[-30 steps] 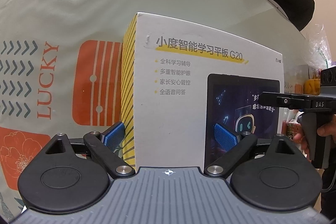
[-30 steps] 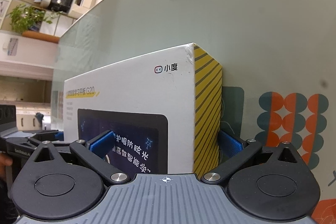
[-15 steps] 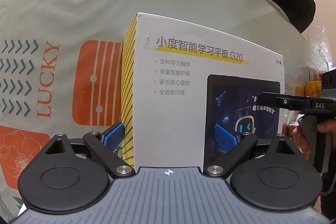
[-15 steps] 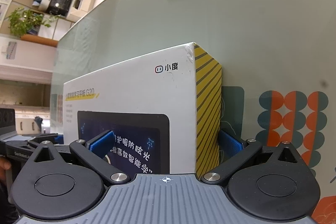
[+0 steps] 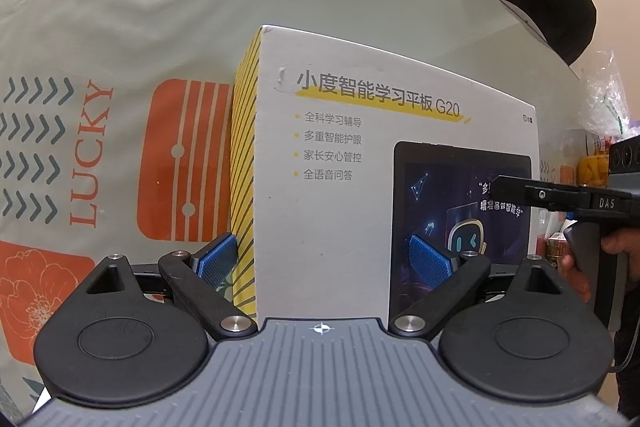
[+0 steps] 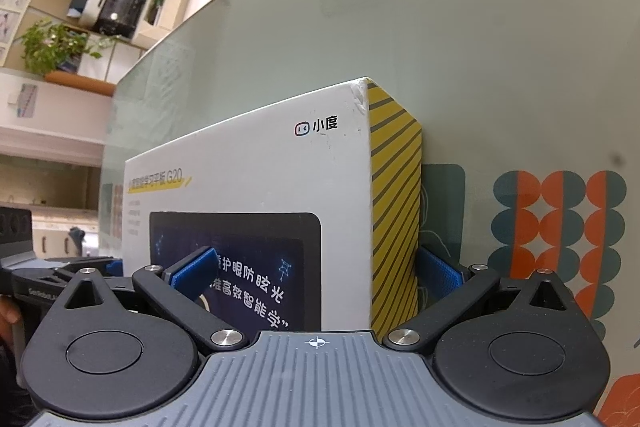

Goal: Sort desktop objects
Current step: 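Lift the tablet box off the table with both grippers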

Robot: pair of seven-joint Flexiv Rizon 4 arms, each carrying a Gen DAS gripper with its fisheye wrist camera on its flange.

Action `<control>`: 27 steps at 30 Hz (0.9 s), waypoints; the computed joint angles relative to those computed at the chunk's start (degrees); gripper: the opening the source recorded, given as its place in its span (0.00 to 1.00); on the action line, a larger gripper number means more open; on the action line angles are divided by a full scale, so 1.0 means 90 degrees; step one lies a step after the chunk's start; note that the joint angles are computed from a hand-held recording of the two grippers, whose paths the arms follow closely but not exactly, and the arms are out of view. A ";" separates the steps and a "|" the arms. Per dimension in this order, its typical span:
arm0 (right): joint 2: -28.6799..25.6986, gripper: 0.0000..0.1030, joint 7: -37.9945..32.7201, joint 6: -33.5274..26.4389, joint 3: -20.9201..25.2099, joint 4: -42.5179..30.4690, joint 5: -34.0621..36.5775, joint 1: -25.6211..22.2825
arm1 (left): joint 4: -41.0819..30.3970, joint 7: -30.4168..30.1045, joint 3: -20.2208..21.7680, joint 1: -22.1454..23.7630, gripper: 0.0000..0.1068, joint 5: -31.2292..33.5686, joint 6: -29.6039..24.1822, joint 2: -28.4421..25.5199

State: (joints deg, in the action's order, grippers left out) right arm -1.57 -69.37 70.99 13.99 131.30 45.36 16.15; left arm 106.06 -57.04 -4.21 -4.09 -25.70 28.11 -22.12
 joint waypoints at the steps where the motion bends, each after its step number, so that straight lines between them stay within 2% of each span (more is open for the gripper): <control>1: 0.0000 1.00 0.0012 0.0054 0.0012 0.0018 -0.0009 0.0014 | -0.0020 -0.0036 0.0006 0.0002 0.96 0.0014 -0.0038 -0.0006; 7: -0.0018 1.00 0.0436 0.0734 0.0157 0.0264 -0.0178 0.0203 | -0.0020 -0.0046 0.0014 0.0016 0.96 0.0032 -0.0100 0.0022; 13: -0.0017 1.00 0.0705 0.0633 0.0130 0.0260 -0.0463 0.0208 | 0.0124 -0.0036 0.0013 -0.0016 0.96 -0.0024 0.0056 0.0109; 18: 0.0013 1.00 0.1381 0.0796 0.0150 0.0441 -0.1182 0.0313 | 0.0158 -0.0077 0.0043 0.0003 0.96 -0.0028 0.0062 0.0184; 22: 0.0059 0.99 0.2221 0.1003 0.0138 0.0686 -0.2069 0.0399 | 0.0189 -0.0191 0.0068 -0.0065 0.96 0.0113 0.0154 0.0309; 26: 0.0169 0.88 0.2955 0.1175 0.0096 0.0903 -0.2789 0.0402 | 0.0215 -0.0154 0.0086 -0.0077 0.83 0.0193 0.0234 0.0451; 27: 0.0186 0.87 0.3029 0.1142 0.0087 0.0905 -0.2887 0.0403 | 0.0213 -0.0143 0.0094 -0.0071 0.83 0.0202 0.0234 0.0485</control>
State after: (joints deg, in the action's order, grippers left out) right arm 0.10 -42.11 81.27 14.78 139.45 19.38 19.77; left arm 107.98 -58.33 -3.37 -4.72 -23.88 30.22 -17.76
